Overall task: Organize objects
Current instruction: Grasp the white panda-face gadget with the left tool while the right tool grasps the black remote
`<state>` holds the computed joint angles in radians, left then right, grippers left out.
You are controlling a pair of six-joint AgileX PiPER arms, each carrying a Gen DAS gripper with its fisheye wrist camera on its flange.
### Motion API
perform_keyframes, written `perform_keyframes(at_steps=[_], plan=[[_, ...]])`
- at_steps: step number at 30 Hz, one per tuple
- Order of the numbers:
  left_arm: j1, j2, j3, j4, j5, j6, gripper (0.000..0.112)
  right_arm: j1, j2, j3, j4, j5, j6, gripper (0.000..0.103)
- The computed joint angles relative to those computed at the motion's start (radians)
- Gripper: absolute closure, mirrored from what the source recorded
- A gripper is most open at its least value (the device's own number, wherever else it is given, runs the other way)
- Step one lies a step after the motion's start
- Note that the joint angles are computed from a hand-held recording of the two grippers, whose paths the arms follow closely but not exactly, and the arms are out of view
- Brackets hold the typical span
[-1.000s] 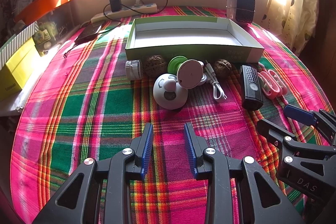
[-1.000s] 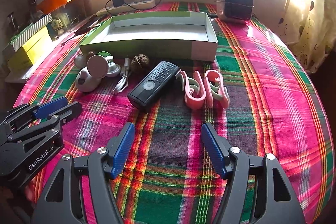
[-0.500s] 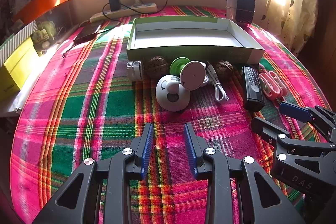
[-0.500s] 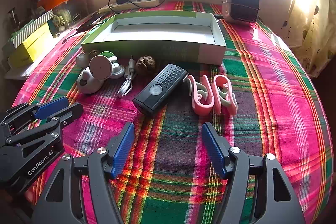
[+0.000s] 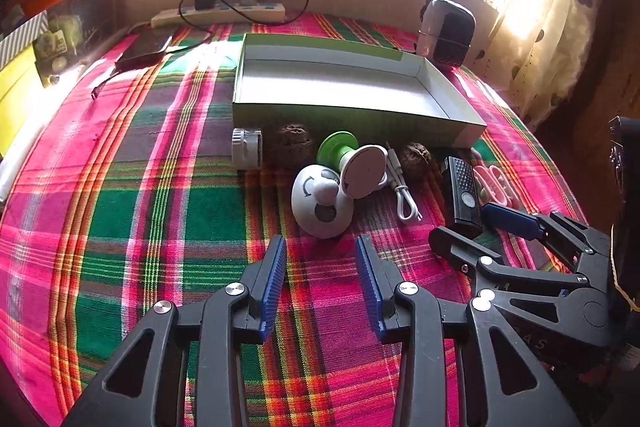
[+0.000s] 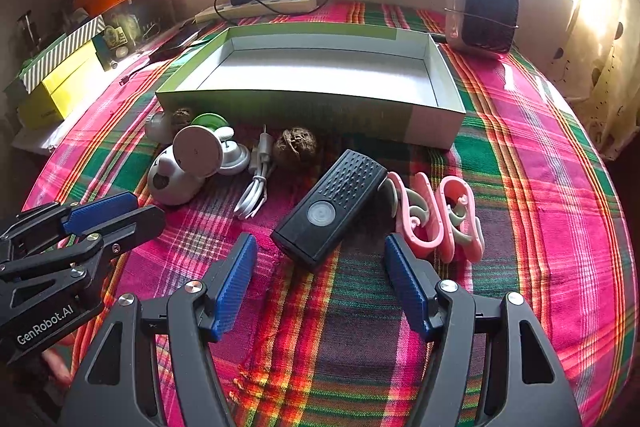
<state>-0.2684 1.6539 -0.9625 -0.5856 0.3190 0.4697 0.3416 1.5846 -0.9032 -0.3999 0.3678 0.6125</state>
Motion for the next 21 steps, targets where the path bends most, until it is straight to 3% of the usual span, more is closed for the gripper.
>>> perform_keyframes(at_steps=[4,21], plan=[[0.018,0.026,-0.04,-0.04,0.028,0.031,0.078,-0.012,0.014,-0.018,0.019,0.003,-0.014,0.037],[0.006,0.124,-0.18,0.074,0.085,-0.071,0.076,-0.023,0.069,-0.081,-0.057,0.034,0.042,0.037]])
